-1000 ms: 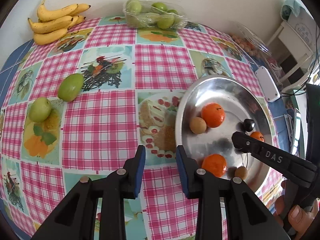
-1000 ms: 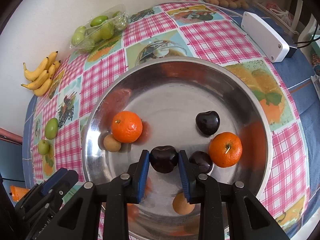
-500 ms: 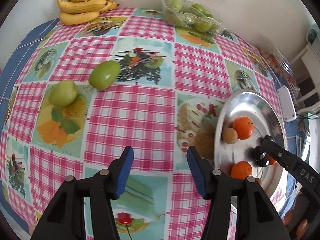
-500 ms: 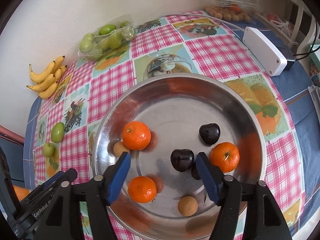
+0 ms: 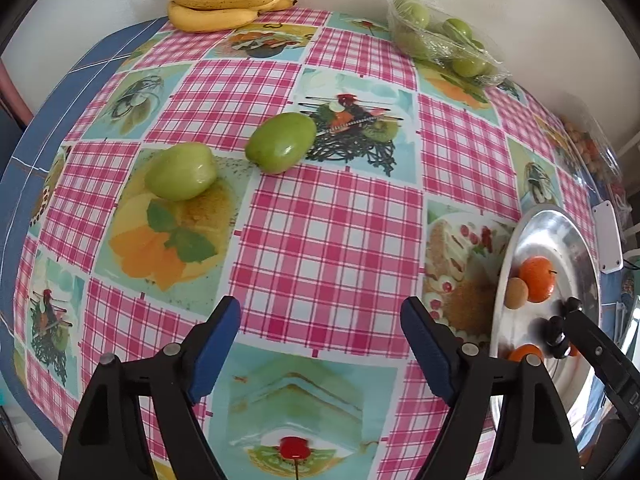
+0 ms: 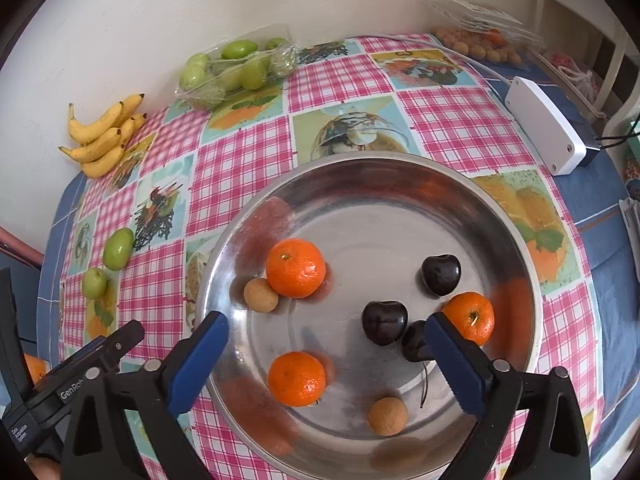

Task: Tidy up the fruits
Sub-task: 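Move both tools back from the bowl toward the green apples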

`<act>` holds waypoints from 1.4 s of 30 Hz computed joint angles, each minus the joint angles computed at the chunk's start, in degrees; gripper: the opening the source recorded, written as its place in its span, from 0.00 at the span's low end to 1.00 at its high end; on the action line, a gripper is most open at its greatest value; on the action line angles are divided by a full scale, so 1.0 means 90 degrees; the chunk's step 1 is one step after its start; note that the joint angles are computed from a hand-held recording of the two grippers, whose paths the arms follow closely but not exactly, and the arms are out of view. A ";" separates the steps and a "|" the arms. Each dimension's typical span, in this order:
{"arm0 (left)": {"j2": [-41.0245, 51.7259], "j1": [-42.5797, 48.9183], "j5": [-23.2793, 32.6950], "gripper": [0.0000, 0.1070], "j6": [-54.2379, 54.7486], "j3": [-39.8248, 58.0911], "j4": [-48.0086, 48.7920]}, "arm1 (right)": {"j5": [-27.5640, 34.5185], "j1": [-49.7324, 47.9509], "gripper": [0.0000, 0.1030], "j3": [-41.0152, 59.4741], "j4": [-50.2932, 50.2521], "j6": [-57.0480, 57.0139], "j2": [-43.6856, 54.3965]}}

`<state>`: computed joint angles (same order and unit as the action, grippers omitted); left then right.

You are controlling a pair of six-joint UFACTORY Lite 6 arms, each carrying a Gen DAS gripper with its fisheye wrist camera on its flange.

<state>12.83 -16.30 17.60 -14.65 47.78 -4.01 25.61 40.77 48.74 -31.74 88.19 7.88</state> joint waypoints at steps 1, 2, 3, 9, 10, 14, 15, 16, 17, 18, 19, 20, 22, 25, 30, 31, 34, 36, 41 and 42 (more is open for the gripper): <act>0.0028 -0.0010 0.0004 0.77 -0.0108 0.0016 0.0101 | 0.0029 0.0027 1.00 0.0080 0.0004 -0.0027 0.0073; 0.0055 -0.0025 0.0003 0.78 -0.0273 0.0028 0.0264 | 0.0051 0.0055 1.00 0.0146 0.0010 -0.0052 0.0134; 0.0074 -0.0042 0.0001 0.79 -0.0452 0.0036 0.0441 | 0.0072 0.0087 1.00 0.0210 0.0013 -0.0081 0.0197; 0.0020 0.0091 -0.0024 0.80 -0.0721 -0.0054 0.0765 | 0.0171 0.0220 1.00 0.0495 0.0040 -0.0215 0.0478; 0.0007 0.0125 -0.0025 0.80 -0.0729 -0.0069 0.0785 | 0.0184 0.0240 1.00 0.0529 0.0038 -0.0223 0.0516; 0.0025 0.0217 -0.0034 0.90 -0.1069 -0.0073 0.1159 | 0.0203 0.0260 1.00 0.0601 0.0032 -0.0244 0.0598; 0.0004 0.0237 -0.0060 0.91 -0.1222 -0.0095 0.1315 | 0.0200 0.0261 1.00 0.0601 0.0015 -0.0225 0.0603; -0.0029 0.0260 -0.0074 0.91 -0.1273 -0.0124 0.1370 | 0.0199 0.0269 1.00 0.0602 0.0016 -0.0208 0.0603; -0.0075 0.0286 -0.0078 0.91 -0.1280 -0.0155 0.1378 | 0.0193 0.0267 1.00 0.0595 0.0039 -0.0217 0.0602; -0.0110 0.0327 -0.0088 0.91 -0.1201 -0.0176 0.1311 | 0.0190 0.0265 1.00 0.0589 0.0042 -0.0213 0.0599; -0.0134 0.0371 -0.0104 0.91 -0.1122 -0.0194 0.1244 | 0.0186 0.0249 1.00 0.0589 0.0058 -0.0244 0.0598; -0.0122 0.0412 -0.0116 0.91 -0.1093 -0.0175 0.1237 | 0.0191 0.0246 1.00 0.0599 0.0083 -0.0279 0.0606; -0.0133 0.0447 -0.0127 0.91 -0.1185 -0.0158 0.1349 | 0.0204 0.0250 1.00 0.0641 0.0113 -0.0340 0.0636; -0.0207 0.0529 -0.0125 0.91 -0.1060 -0.0147 0.1280 | 0.0214 0.0279 1.00 0.0729 0.0163 -0.0413 0.0692; -0.0266 0.0722 -0.0184 0.91 -0.1020 -0.0050 0.1369 | 0.0247 0.0369 1.00 0.0869 0.0113 -0.0320 0.0724; -0.0316 0.0762 -0.0187 0.91 -0.0966 -0.0047 0.1334 | 0.0293 0.0406 1.00 0.0933 0.0080 -0.0278 0.0753; -0.0397 0.1007 -0.0226 0.91 -0.0522 -0.0025 0.1088 | 0.0389 0.0493 1.00 0.1110 0.0044 -0.0241 0.0864; -0.0508 0.1117 -0.0224 0.91 -0.0431 -0.0054 0.1086 | 0.0469 0.0564 1.00 0.1255 0.0034 -0.0236 0.0956; -0.0564 0.1613 -0.0224 0.91 0.0308 0.0009 0.0597 | 0.0670 0.0754 1.00 0.1698 -0.0019 -0.0199 0.1269; -0.0595 0.1728 -0.0222 0.91 0.0395 0.0006 0.0552 | 0.0702 0.0790 1.00 0.1804 -0.0007 -0.0202 0.1347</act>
<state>7.48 -0.74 15.60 -11.09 47.84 0.96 31.93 47.87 64.97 -31.80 86.38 20.00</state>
